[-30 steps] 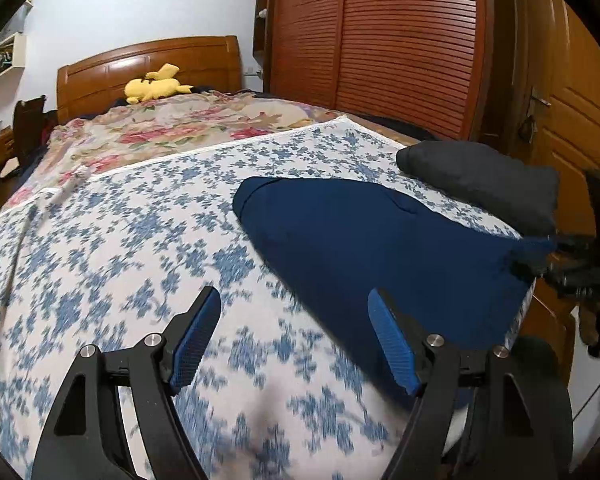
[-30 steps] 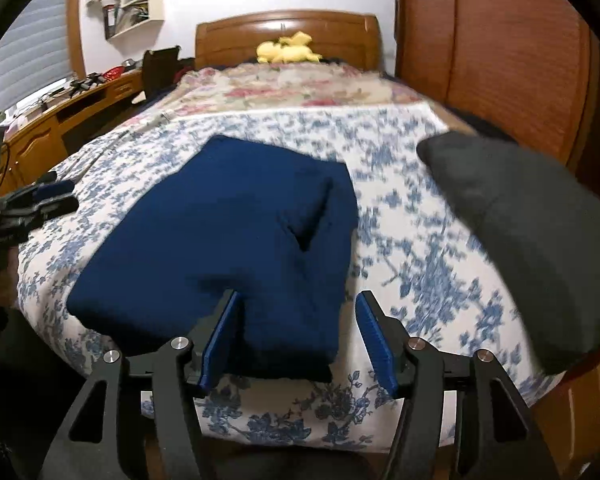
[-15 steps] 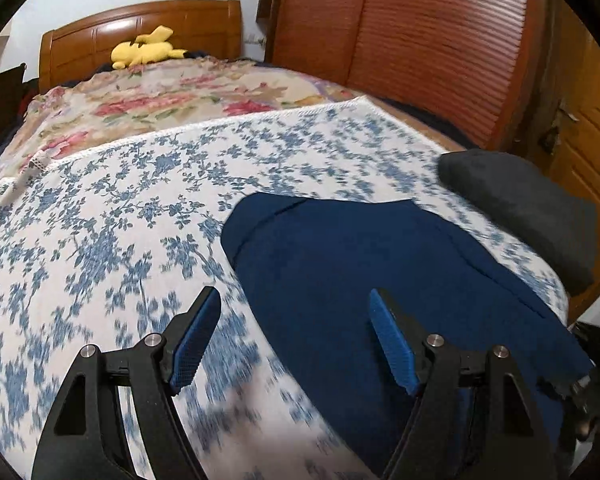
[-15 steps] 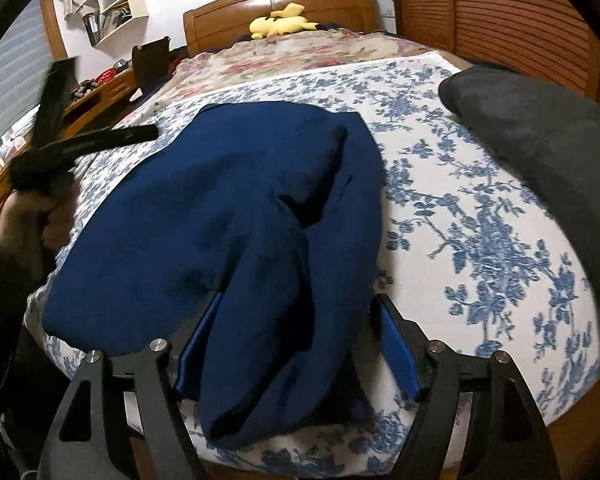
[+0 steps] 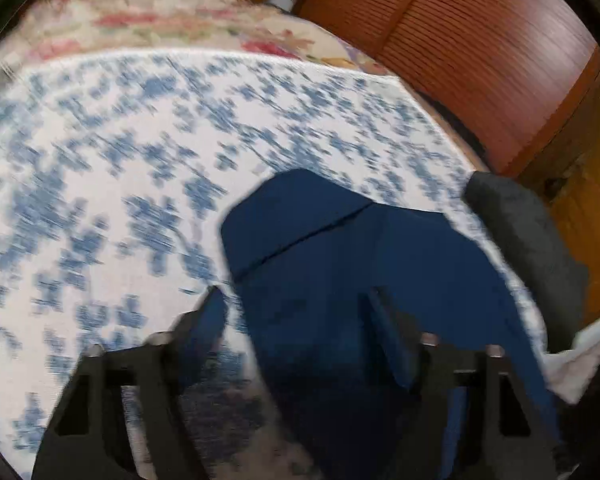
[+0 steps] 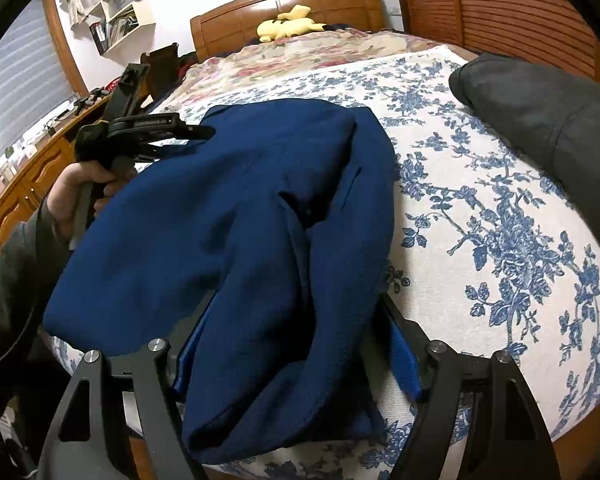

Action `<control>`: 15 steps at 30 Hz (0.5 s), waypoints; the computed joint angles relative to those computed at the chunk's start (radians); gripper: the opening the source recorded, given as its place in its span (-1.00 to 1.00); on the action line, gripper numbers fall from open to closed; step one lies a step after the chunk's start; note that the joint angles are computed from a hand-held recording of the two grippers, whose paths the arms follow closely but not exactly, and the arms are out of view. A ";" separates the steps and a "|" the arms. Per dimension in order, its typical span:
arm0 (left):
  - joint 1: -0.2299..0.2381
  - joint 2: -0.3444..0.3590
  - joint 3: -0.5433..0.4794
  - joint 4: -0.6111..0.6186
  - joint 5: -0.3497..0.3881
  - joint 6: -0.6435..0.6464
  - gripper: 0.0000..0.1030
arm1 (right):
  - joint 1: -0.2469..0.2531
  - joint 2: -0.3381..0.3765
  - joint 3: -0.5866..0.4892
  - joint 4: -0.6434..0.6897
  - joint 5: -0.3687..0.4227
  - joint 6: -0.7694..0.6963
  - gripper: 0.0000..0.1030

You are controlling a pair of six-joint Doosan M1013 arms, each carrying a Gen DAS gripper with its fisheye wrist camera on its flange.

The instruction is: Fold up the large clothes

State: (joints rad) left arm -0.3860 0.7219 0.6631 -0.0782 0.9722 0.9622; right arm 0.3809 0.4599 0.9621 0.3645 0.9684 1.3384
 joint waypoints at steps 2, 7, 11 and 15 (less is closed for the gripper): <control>-0.004 0.002 -0.007 0.014 0.001 -0.005 -0.38 | -0.005 0.008 -0.012 0.029 0.015 -0.007 0.48; -0.038 0.021 -0.080 0.146 0.072 -0.031 -0.85 | -0.015 -0.002 0.002 0.123 0.000 -0.137 -0.37; -0.067 0.012 -0.111 0.267 0.074 -0.062 -0.87 | -0.034 -0.007 -0.001 0.204 -0.020 -0.211 -0.59; -0.107 0.036 -0.222 0.400 0.120 -0.057 -0.88 | -0.051 -0.012 -0.015 0.252 -0.062 -0.307 -0.62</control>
State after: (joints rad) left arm -0.4934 0.7578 0.4411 0.3221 1.0926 0.9055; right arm 0.3297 0.4481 0.9467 0.6163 0.9065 1.0319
